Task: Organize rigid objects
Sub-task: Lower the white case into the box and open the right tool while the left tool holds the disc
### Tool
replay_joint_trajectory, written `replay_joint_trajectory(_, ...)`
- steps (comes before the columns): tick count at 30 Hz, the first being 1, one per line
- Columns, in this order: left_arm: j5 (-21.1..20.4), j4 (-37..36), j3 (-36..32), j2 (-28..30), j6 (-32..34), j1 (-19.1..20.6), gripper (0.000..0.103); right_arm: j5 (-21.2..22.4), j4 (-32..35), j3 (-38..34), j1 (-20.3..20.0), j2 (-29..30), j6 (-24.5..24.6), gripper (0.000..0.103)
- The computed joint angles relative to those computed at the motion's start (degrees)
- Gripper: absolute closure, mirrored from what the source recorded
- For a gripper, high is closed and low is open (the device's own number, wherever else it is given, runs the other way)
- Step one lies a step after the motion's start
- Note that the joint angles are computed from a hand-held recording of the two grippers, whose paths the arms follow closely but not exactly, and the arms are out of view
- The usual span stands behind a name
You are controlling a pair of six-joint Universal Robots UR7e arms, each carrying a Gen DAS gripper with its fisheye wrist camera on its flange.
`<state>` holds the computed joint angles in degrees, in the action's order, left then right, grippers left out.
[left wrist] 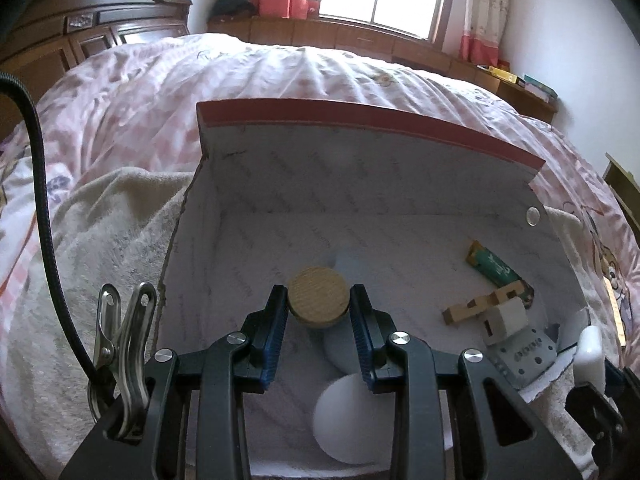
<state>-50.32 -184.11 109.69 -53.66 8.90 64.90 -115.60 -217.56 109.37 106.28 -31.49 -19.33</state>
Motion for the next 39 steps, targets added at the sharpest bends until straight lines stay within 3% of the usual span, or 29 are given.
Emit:
replay_joint_trajectory(9, 1.04, -0.15, -0.36, 0.45, -0.22, 0.12, 0.070, -0.53, 0.32, -0.67, 0.62, -0.25, -0.20, 0.043)
replay_joint_trajectory(14, 1.28, -0.32, -0.11, 0.36, -0.05, 0.03, 0.070, -1.63, 1.21, -3.30, 1.33, 0.36, -2.76, 0.043)
replay_joint_trajectory(27, 1.41, 0.25, 0.11, 0.03, -0.56, 0.01, 0.070, -5.10, 12.39, -16.24, 0.03, 4.49, -4.38, 0.043)
replay_joint_trajectory(39, 1.79, 0.07, 0.29, -0.02, -0.49, -0.03, 0.069, -5.79, 14.82, -19.87, -0.76, 6.56, -4.63, 0.042)
